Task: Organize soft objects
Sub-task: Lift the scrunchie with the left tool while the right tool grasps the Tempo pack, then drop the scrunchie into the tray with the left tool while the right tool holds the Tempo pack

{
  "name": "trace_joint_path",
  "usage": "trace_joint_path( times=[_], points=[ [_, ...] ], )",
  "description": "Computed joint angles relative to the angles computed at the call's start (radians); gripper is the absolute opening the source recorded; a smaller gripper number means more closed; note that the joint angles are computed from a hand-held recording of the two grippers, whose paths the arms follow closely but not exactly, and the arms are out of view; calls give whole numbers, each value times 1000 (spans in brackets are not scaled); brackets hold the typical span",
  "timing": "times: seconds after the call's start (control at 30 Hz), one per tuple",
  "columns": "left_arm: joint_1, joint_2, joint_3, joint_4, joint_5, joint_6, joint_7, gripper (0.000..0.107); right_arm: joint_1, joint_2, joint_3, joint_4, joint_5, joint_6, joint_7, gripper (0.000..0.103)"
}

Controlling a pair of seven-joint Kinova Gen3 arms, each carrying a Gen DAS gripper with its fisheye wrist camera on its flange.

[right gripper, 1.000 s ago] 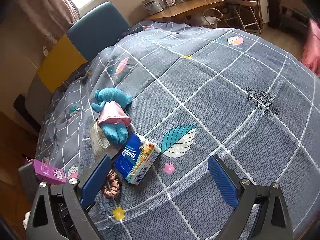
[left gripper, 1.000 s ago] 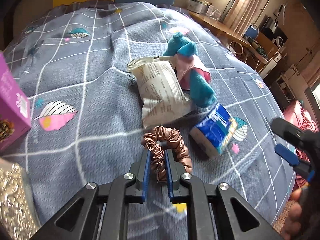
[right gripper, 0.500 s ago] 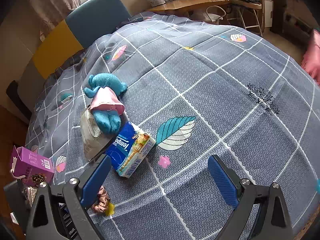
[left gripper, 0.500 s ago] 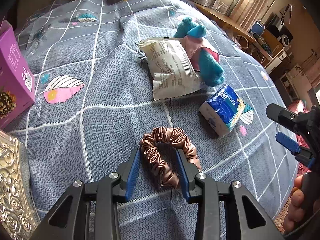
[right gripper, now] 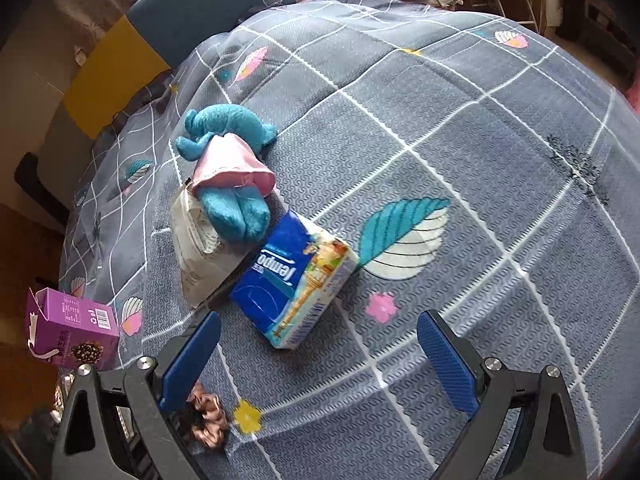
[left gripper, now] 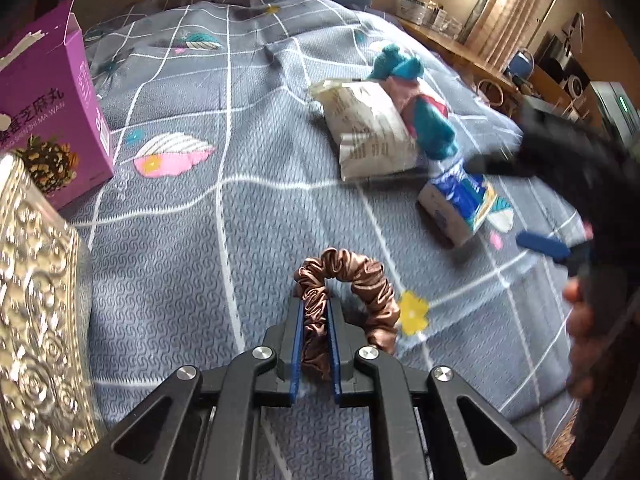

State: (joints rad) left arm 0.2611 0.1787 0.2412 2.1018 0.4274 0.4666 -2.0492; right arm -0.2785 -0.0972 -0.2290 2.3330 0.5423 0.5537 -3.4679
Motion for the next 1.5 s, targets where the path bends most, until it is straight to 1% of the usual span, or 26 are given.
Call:
trace_joint_path(
  times=[0.03, 0.1, 0.17, 0.2, 0.23, 0.27, 0.3, 0.37, 0.4, 0.43, 0.47, 0.53, 0.6, 0.67, 0.77, 0.8, 0.87, 0.93, 1.03, 1.07, 1.13, 1.23, 1.3, 1.33, 1.43, 1.5],
  points=[
    [-3, -8, 7, 17, 7, -21, -17, 10, 3, 31, 4, -26, 2, 13, 4, 103],
    [11, -17, 2, 27, -17, -40, -14, 10, -8, 98, 26, -84, 5, 48, 37, 103],
    [14, -25, 8, 42, -26, -62, -35, 10, -29, 163, 52, -144, -14, 100, 109, 102],
    [11, -25, 12, 46, -20, -69, -48, 10, -20, 190, 47, -166, -31, 115, 150, 93],
    [8, -26, 16, 49, -13, -73, -61, 11, -30, 207, 54, -183, -45, 138, 190, 77],
    [7, -27, 17, 51, -11, -75, -68, 11, -59, 205, 71, -192, -43, 158, 216, 76],
    [4, -29, 17, 55, -6, -75, -74, 11, -76, 198, 82, -190, -54, 162, 252, 72],
    [11, -29, 10, 53, -11, -74, -60, 11, -104, 163, 102, -164, -89, 147, 317, 70],
    [23, -22, 7, 51, -21, -82, -43, 11, -112, 144, 99, -151, -108, 149, 357, 70],
    [24, -22, 9, 56, -23, -93, -43, 11, -102, 128, 78, -139, -129, 151, 398, 70],
    [45, -3, 6, 54, -38, -120, -26, 11, -104, 112, 73, -123, -158, 145, 439, 70],
    [53, -4, 8, 53, -72, -126, -4, 10, -107, 87, 67, -76, -195, 98, 496, 70],
    [68, -6, -4, 33, -113, -93, 41, 9, -104, 76, 53, -57, -181, 86, 489, 68],
    [59, 4, 1, -2, -115, -50, 51, 8, -107, 87, 44, -62, -170, 102, 463, 68],
    [66, -20, 0, -39, -133, -19, 73, 8, -158, 151, 33, -123, -113, 196, 427, 65],
    [67, -25, 0, -59, -133, -8, 76, 8, -166, 161, 30, -133, -106, 211, 422, 64],
    [75, -21, -7, -125, -149, 15, 82, 8, -183, 158, 39, -132, -107, 213, 408, 61],
    [101, -15, -35, -217, -180, 79, 116, 8, -190, 150, 46, -126, -105, 212, 402, 56],
    [44, -4, -20, -356, -181, 148, 153, 8, -199, 149, 46, -126, -91, 220, 405, 54],
    [40, 3, -29, -402, -198, 158, 180, 8, -203, 152, 44, -127, -84, 224, 404, 53],
    [39, 8, -77, -488, -234, 189, 218, 8, -218, 158, 44, -135, -75, 235, 401, 53],
    [-27, 20, -114, -577, -254, 214, 235, 8, -212, 162, 48, -141, -67, 235, 415, 53],
    [-90, 16, -134, -583, -244, 201, 214, 8, -214, 164, 50, -146, -68, 237, 415, 53],
    [-129, 13, -138, -580, -220, 197, 188, 8, -212, 164, 52, -145, -70, 234, 420, 53],
    [-254, -4, -161, -537, -117, 191, 70, 8, -205, 170, 59, -148, -71, 229, 436, 53],
    [-347, -6, -166, -506, -49, 209, -11, 8, -207, 168, 59, -146, -69, 234, 437, 53]
  ],
)
